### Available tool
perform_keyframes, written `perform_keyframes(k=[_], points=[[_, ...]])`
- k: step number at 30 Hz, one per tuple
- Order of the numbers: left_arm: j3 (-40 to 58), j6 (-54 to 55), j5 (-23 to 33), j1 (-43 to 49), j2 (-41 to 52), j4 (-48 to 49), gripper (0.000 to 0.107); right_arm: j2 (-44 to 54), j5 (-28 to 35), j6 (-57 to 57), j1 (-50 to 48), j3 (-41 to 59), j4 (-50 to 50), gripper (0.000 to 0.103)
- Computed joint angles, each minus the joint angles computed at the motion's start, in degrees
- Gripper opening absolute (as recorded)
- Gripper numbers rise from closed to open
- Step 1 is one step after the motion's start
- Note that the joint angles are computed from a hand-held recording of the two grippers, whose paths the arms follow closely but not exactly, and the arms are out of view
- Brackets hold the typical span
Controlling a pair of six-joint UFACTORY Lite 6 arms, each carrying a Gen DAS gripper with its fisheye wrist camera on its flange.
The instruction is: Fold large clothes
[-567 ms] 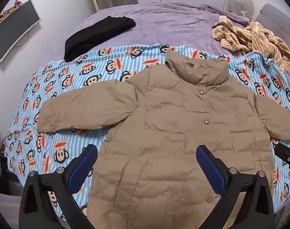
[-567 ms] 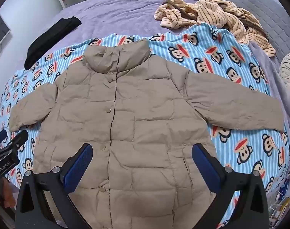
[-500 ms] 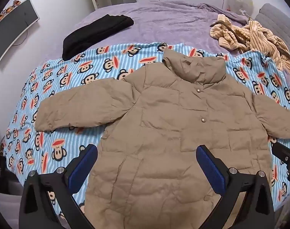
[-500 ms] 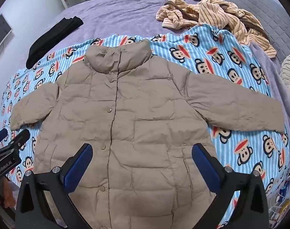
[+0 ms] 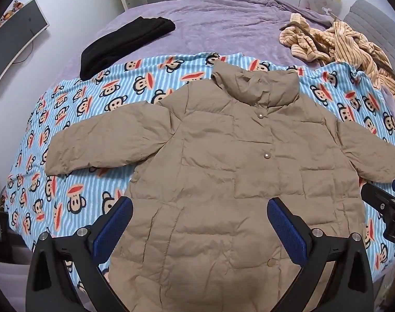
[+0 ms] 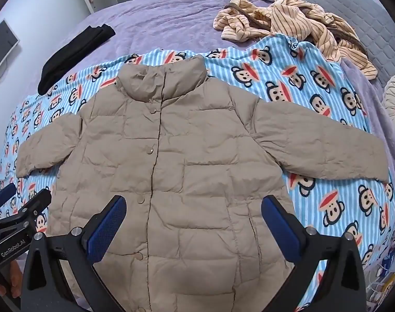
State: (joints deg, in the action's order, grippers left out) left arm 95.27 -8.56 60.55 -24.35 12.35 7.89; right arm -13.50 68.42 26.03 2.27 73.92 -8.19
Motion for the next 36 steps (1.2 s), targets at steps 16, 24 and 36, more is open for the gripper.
perform_keyframes(k=[16,24,36], points=[[1.8,-0.5,0.9,-0.5,1.5,-0.2,0.103,-0.2,-0.1,-0.2,-0.1,-0.2,0.1,0.103],[3.3,-0.3,1.5,0.0,2.5,-0.8,0.103,-0.3,-0.2,-0.8,-0.6,-0.3,0.4,0.103],[2.8,-0.2,1.3,0.1,2.2,-0.9,0.103,0.0,0.0,-0.1,-0.1,-0.1,0.1,0.103]])
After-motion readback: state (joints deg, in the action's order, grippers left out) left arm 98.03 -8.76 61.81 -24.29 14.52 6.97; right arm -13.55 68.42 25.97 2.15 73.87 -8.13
